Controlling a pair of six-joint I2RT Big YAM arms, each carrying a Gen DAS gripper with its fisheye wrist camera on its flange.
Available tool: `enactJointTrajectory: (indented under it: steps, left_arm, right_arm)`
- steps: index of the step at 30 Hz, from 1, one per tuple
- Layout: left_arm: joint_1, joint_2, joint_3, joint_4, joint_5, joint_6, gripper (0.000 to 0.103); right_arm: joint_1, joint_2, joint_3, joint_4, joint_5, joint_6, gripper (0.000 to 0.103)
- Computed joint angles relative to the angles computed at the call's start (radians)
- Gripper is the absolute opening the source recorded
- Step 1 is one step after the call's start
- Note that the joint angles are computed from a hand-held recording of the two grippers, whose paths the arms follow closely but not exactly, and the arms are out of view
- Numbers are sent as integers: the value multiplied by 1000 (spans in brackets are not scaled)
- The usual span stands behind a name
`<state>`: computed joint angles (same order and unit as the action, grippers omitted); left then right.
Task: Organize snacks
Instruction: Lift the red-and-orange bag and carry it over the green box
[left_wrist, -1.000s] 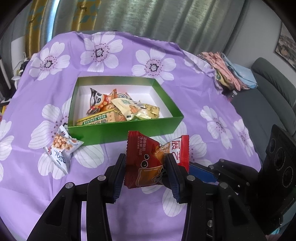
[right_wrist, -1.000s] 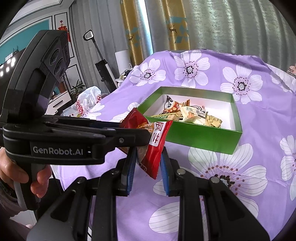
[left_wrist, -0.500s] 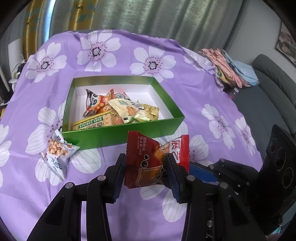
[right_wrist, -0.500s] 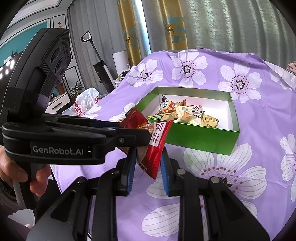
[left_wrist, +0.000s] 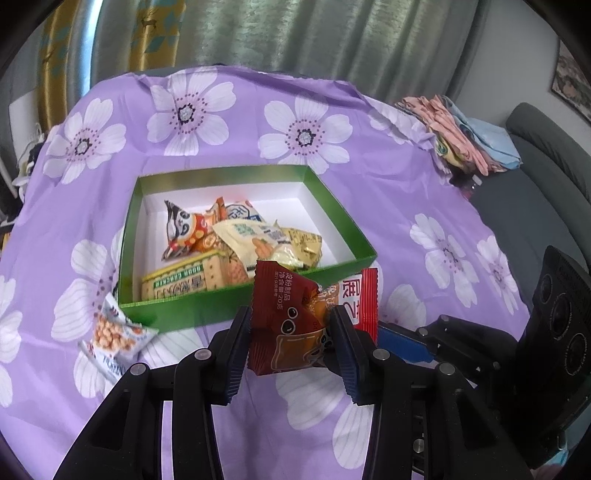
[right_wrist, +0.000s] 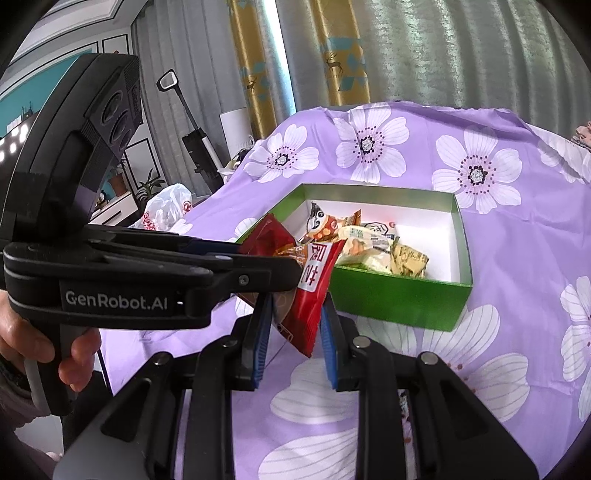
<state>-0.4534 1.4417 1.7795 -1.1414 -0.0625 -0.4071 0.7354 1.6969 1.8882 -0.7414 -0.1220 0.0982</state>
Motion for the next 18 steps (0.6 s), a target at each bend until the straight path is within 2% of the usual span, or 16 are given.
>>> enactJointTrajectory:
  steps: [18]
  left_arm:
    - [77, 117, 123, 14, 65, 52, 43]
  right_arm:
    - [-38, 151, 218, -67, -5, -15, 26]
